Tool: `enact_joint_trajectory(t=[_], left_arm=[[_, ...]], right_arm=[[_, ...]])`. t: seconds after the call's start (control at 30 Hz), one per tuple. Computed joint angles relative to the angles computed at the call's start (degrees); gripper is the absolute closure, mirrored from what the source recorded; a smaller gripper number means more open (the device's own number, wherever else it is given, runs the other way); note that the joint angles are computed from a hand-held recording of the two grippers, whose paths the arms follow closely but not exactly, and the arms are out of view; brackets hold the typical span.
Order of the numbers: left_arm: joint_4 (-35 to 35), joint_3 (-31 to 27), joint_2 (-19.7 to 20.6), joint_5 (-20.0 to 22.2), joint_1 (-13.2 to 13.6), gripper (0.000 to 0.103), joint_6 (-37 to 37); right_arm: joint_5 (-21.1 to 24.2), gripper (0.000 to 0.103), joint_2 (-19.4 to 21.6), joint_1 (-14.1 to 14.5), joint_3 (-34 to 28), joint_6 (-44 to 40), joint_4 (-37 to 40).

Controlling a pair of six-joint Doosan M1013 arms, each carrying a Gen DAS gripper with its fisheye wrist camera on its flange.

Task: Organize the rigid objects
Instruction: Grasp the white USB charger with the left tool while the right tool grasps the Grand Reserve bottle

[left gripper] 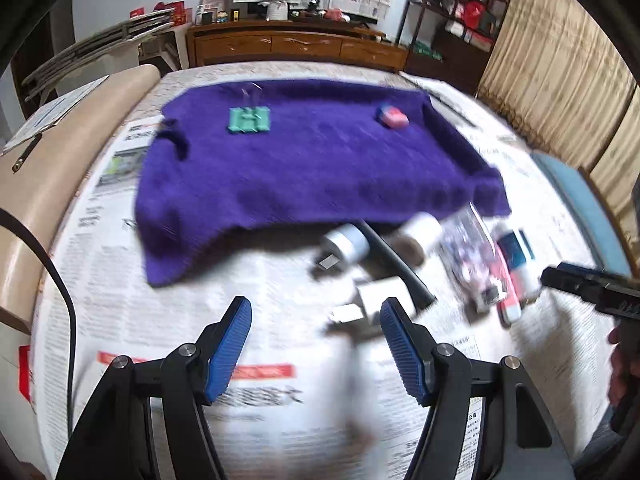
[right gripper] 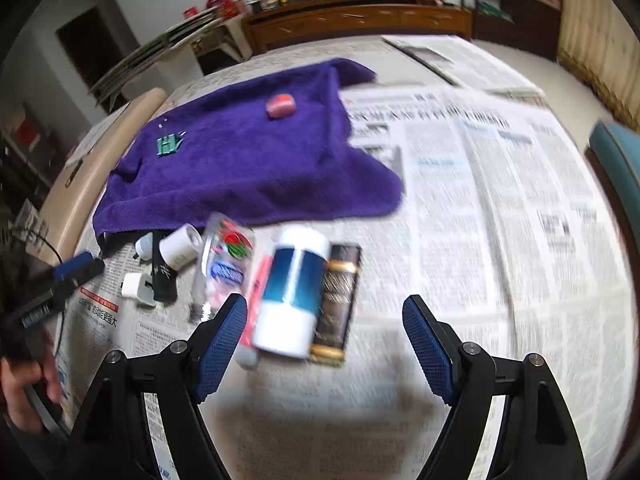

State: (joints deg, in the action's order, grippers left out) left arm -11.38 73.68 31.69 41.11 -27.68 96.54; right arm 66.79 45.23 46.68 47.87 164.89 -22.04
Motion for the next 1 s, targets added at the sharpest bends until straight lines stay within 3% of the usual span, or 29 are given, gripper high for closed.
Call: enact_joint_trajectory(t=[0.33,0.53,0.6,0.7,1.0], left_arm=[[9.93,0.68,0.51,-1.25,-3.24,0.036,-13.40],[15.81,2.34,-0.01,-4.59,-4.24,0.036,-18.99],[16.43,2.90,-0.29,-5.46,-4.31,0.039,-19.43],[16.67,4.07,-0.80,-7.86,-4.24,0.060,-19.37],[10.64,5.20,-1.87,-8.57,-2.85,0.060,-13.45]], right_arm=[[-3.54,0.023,-2.47,0.41,3.30,1.33,-0.93],[-5.95,0.023,-3.93,0.59,5.28,2.25,-1.26],[-6.77,0.023,-4.51,0.61,6.23,3.20,-1.62],[-7.02,0.023,-4.80,0.57,6.74,3.56,-1.55],[-5.62,0.023,-3.85,0.73,5.48,2.40,-1.51]])
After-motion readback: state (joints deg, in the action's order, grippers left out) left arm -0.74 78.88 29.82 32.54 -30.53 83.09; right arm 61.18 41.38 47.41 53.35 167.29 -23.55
